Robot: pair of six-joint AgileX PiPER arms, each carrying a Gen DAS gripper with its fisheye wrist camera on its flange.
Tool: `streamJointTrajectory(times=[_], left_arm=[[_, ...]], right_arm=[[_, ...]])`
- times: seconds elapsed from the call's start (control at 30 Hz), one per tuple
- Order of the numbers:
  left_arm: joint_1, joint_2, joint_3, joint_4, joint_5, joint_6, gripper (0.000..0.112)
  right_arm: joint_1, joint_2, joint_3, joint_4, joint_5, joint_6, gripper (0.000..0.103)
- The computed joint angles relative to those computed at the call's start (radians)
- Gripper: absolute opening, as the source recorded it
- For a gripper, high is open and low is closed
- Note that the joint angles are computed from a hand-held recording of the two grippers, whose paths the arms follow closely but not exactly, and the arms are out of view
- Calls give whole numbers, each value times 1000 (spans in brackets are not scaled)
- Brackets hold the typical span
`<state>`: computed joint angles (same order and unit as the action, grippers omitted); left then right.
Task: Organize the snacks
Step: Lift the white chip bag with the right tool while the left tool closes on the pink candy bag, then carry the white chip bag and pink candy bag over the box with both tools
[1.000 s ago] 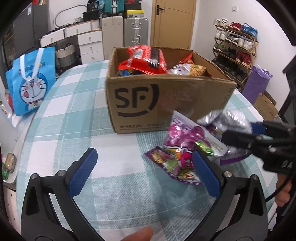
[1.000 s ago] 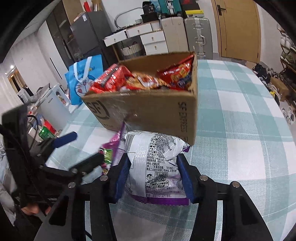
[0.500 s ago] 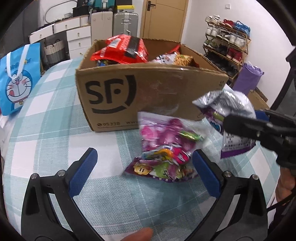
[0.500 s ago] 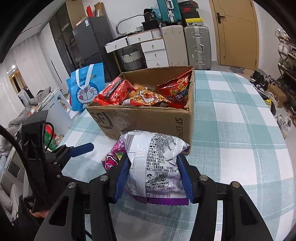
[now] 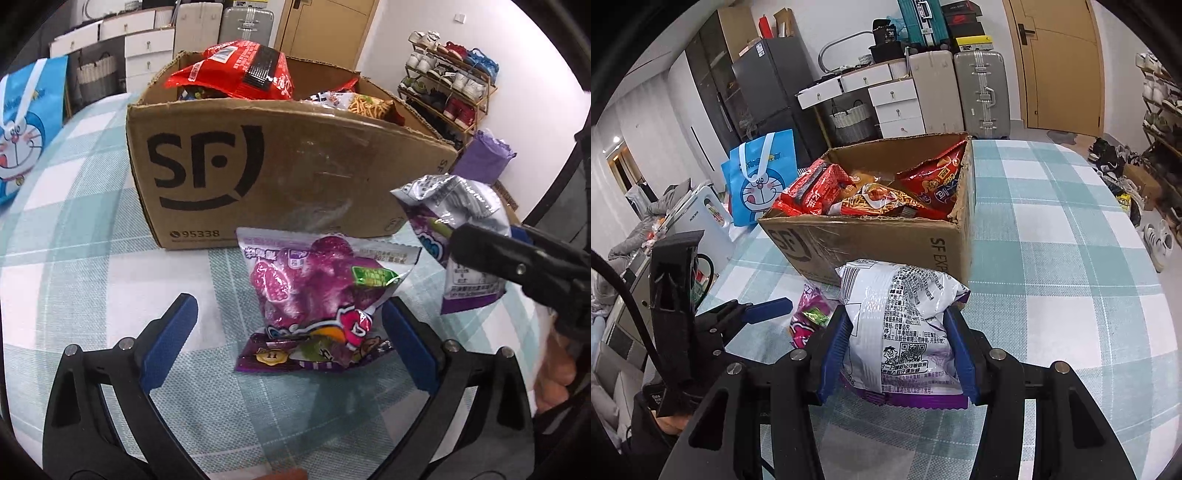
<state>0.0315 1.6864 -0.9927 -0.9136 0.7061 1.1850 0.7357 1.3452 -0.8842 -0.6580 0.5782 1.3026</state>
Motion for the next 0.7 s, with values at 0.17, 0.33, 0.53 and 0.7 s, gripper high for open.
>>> streamJointTrajectory(times=[0.17,0.33,0.53,0.7], left_arm=[[-46,12,0,15,-57,-10,98],[-77,13,13,-18,-74,34,79],[-118,-3,41,-79,-137,112,55],[-127,-23,50,-115,-140,144,54]], right_arm=[[-3,2,-1,6,-3,-7,53],[-8,5,-1,12,-9,-12,53],[-9,3,9,-3,-20,5,52],[-5,1,12,-19,-25,21,52]])
